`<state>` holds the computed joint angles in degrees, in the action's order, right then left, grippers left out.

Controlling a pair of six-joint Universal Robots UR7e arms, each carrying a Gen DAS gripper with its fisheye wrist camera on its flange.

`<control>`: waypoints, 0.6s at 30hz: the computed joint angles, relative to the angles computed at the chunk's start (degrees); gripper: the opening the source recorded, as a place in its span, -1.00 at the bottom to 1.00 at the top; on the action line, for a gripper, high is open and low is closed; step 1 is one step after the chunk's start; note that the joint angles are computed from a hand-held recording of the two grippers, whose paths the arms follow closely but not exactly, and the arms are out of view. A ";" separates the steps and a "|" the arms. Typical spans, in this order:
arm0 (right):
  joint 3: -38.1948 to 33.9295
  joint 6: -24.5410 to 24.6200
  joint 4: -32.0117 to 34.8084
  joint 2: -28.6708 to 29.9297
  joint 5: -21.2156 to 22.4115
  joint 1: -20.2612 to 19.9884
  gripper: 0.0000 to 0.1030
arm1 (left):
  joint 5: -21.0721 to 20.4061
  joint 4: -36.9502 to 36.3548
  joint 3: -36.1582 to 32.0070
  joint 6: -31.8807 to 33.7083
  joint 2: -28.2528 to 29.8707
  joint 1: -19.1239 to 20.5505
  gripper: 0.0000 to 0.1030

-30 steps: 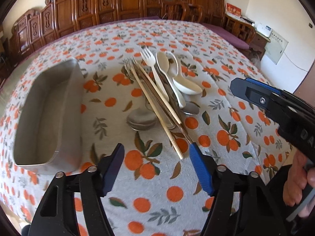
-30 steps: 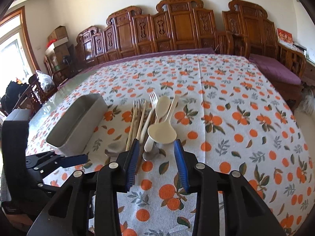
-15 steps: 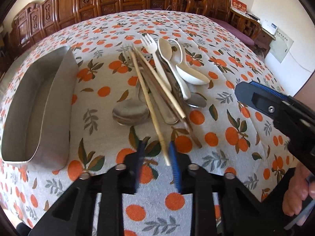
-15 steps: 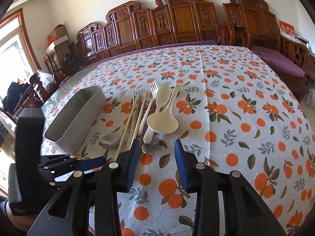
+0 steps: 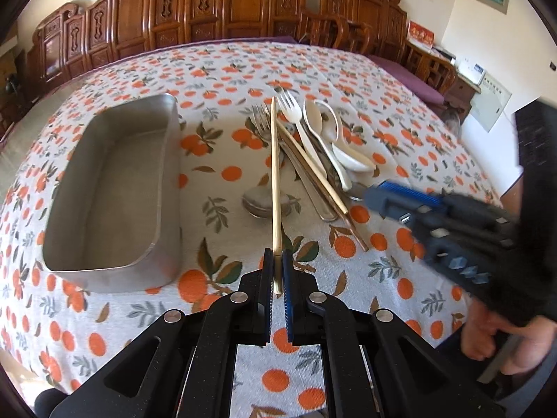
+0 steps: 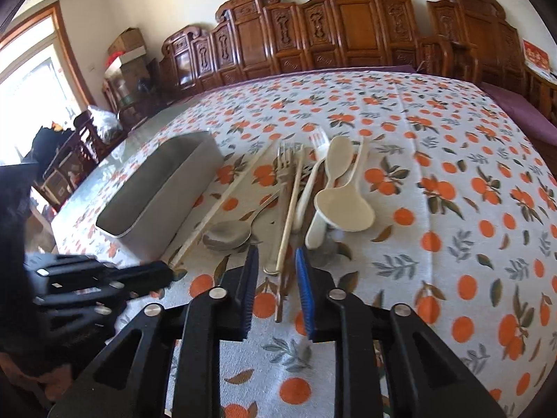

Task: Organize utensils
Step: 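Grasp a wooden chopstick with the left tool while the right tool grasps another chopstick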

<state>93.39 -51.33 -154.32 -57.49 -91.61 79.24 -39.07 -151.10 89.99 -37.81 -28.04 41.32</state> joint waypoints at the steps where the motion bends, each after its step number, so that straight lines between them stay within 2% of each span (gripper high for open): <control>1: -0.20 -0.12 -0.04 0.39 -0.46 0.17 -0.59 | 0.13 -0.51 0.44 0.14 -0.37 -0.17 -0.92; 7: -0.92 -1.04 -0.30 2.43 -3.28 1.11 -0.68 | 0.57 -2.27 1.79 0.12 -1.66 -0.50 -0.92; 11: -1.61 -0.52 -1.80 4.06 -6.67 1.78 -0.69 | 0.54 -2.93 2.65 -0.33 -2.26 -0.45 -0.92; 15: -1.32 -0.26 -3.30 4.45 -7.63 1.96 -0.86 | 0.49 -3.28 3.23 -0.51 -2.63 -0.48 -0.92; 18: -1.45 0.33 -3.94 4.55 -8.00 1.77 -0.89 | 0.83 -3.57 4.03 -0.62 -3.12 -0.65 -0.92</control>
<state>91.94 -51.00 -158.26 -52.94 -99.60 81.02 -38.24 -154.67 94.02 -38.44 -31.16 40.67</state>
